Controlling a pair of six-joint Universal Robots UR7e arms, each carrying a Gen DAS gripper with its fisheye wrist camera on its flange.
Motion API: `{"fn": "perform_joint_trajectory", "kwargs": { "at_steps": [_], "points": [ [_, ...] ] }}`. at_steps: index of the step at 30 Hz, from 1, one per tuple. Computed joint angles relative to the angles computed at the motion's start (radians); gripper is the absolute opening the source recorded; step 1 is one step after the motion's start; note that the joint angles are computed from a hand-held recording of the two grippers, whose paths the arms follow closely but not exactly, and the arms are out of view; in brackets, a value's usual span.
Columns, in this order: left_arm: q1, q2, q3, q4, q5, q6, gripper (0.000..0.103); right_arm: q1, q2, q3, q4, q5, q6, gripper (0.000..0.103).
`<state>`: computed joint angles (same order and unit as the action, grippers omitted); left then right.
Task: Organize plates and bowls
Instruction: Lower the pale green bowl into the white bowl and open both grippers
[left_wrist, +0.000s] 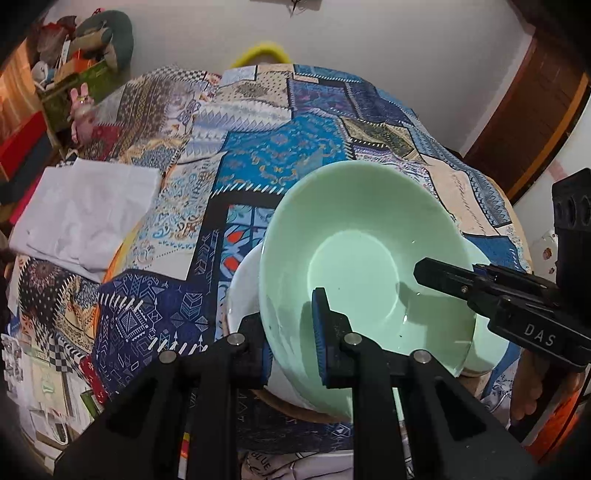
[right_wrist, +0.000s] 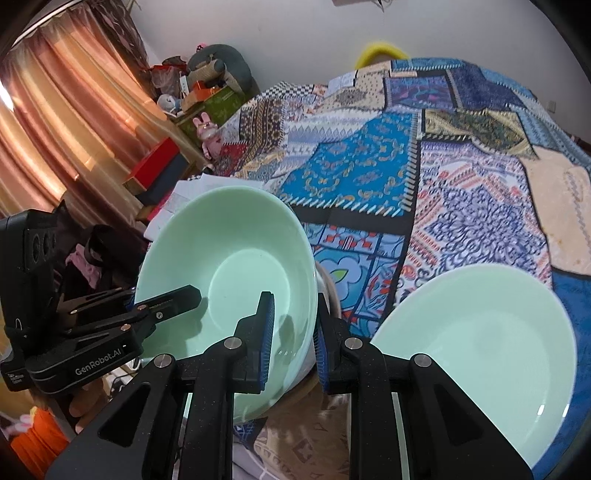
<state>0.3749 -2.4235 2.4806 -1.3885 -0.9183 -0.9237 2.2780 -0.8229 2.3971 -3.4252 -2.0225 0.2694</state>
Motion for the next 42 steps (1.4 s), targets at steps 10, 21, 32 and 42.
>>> {"fn": "perform_joint_trajectory", "kwargs": {
  "at_steps": [10, 21, 32, 42],
  "points": [
    [0.098, -0.013, 0.03, -0.07, -0.002, 0.082, 0.018, -0.013, 0.044, -0.013, 0.026, 0.008, 0.033, 0.018],
    [0.112, -0.024, 0.044, -0.082, 0.026, 0.113, 0.018, -0.002, 0.061, -0.026, 0.036, -0.01, 0.019, 0.018],
    [0.044, -0.041, 0.058, 0.018, 0.066, 0.082, 0.018, 0.012, 0.047, -0.022, 0.034, -0.039, 0.001, 0.021],
    [0.01, -0.026, 0.064, 0.059, 0.082, 0.06, 0.02, 0.037, 0.054, -0.019, 0.013, -0.114, -0.019, 0.028]
  ]
}}
